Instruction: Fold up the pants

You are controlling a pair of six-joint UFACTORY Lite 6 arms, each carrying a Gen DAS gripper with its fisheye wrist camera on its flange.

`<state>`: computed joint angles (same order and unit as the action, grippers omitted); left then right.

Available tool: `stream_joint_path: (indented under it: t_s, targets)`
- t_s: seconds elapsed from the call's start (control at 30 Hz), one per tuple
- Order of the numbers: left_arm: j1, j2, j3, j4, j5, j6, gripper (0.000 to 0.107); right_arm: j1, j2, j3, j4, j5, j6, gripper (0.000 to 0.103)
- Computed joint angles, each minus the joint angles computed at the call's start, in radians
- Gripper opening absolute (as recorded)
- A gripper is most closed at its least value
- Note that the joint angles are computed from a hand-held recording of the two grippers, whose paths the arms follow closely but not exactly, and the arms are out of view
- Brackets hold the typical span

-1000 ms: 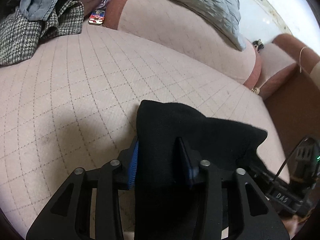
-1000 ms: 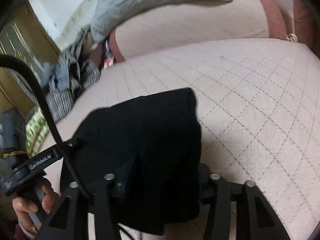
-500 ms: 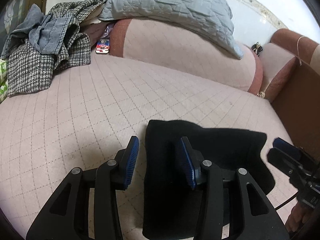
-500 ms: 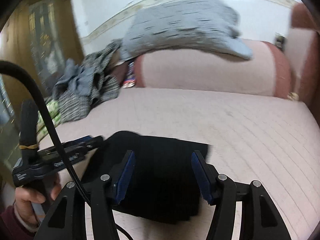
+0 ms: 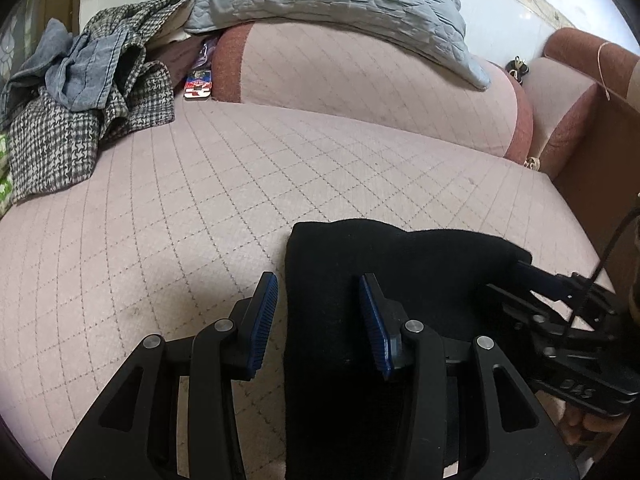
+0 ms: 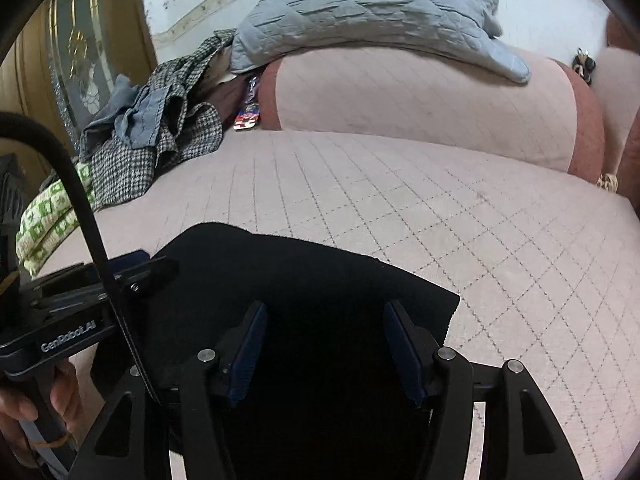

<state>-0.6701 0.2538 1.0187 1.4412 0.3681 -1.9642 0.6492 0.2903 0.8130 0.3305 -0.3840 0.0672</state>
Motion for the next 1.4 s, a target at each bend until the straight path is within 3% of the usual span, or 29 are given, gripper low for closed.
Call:
stream_joint_path:
  t_s: [0.13,0.43,0.53,0.6,0.97,1.4]
  targets:
    - [-0.015,-0.024,-0.025,0.028,0.023,-0.024,0.042,0.011,-0.148,-0.125,-0.052,-0.015,0.086,0.058]
    - [-0.094,-0.135,-0.120,0.007,0.081,-0.046,0.042,0.213,-0.337,-0.258,0.430,-0.057,-0.286,0.058]
    - [-0.115,-0.195,-0.160,-0.032,0.057,-0.035,0.061,0.268,-0.378,-0.295,0.519,-0.079,-0.335,0.058]
    - [-0.139,-0.224,-0.177,-0.061,0.066,-0.030,0.061,0.310,-0.410,-0.320,0.585,-0.097,-0.370,0.058]
    - [-0.394,-0.332,-0.266,-0.227,0.339,-0.039,0.061,0.493,-0.535,-0.447,0.856,-0.184,-0.471,0.060]
    - [-0.504,-0.301,-0.306,-0.177,0.417,-0.131,0.061,0.638,-0.566,-0.467,1.041,-0.264,-0.530,0.060]
